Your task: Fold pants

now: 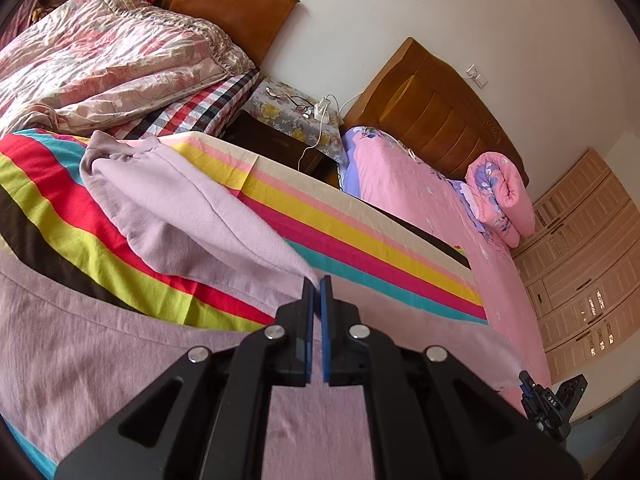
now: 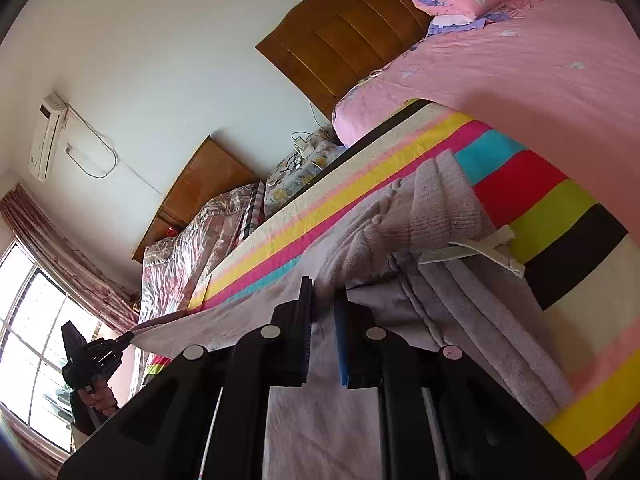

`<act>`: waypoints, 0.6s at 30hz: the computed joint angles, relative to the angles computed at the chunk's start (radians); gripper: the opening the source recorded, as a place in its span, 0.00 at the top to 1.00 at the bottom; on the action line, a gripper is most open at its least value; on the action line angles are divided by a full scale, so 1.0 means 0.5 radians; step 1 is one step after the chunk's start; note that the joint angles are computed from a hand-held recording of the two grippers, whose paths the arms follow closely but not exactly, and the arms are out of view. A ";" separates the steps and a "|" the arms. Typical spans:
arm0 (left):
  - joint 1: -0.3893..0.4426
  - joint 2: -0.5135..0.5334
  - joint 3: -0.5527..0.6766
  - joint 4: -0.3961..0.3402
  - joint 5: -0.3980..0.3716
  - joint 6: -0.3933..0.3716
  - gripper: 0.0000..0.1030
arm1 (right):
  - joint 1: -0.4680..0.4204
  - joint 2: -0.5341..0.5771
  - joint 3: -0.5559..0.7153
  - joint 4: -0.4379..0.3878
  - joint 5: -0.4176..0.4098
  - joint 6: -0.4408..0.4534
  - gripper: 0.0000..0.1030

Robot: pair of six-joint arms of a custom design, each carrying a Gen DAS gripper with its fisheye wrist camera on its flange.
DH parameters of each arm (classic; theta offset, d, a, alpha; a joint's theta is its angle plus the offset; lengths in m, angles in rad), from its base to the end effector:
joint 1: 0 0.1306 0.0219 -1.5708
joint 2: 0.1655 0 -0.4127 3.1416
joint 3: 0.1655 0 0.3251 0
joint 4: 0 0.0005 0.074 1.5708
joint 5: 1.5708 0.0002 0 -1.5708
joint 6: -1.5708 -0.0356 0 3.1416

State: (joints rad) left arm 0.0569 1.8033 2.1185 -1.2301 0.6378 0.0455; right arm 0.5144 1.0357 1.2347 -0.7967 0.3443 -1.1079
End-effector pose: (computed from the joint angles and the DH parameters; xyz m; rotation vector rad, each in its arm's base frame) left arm 0.5537 0.0098 0.5304 0.1451 2.3879 -0.7803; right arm 0.2501 0.1270 0.5190 0.8276 2.0222 0.5740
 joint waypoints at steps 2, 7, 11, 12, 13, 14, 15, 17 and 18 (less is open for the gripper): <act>0.104 -0.300 -0.480 0.125 0.088 -0.125 0.98 | 0.141 -0.097 -0.061 -0.092 0.086 -0.106 0.89; 0.307 -0.636 -1.309 0.242 0.158 -0.308 0.98 | 0.405 -0.189 -0.305 -0.287 0.110 -0.494 0.89; 0.292 -0.591 -1.436 0.352 0.117 -0.239 0.97 | 0.440 -0.181 -0.428 -0.237 0.110 -0.633 0.88; 0.285 -0.586 -1.421 0.353 0.130 -0.236 0.95 | 0.436 -0.188 -0.423 -0.235 0.106 -0.641 0.88; 0.281 -0.587 -1.405 0.357 0.137 -0.233 0.90 | 0.435 -0.190 -0.411 -0.242 0.110 -0.623 0.88; 0.282 -0.580 -1.380 0.358 0.140 -0.225 0.71 | 0.428 -0.190 -0.399 -0.257 0.107 -0.595 0.86; 0.285 -0.580 -1.368 0.376 0.134 -0.190 0.47 | 0.438 -0.190 -0.395 -0.272 0.113 -0.598 0.86; 0.289 -0.561 -1.343 0.395 0.125 -0.143 0.42 | 0.441 -0.199 -0.420 -0.245 0.110 -0.621 0.86; 0.279 -0.537 -1.314 0.363 0.117 -0.156 0.42 | 0.449 -0.200 -0.432 -0.234 0.114 -0.634 0.86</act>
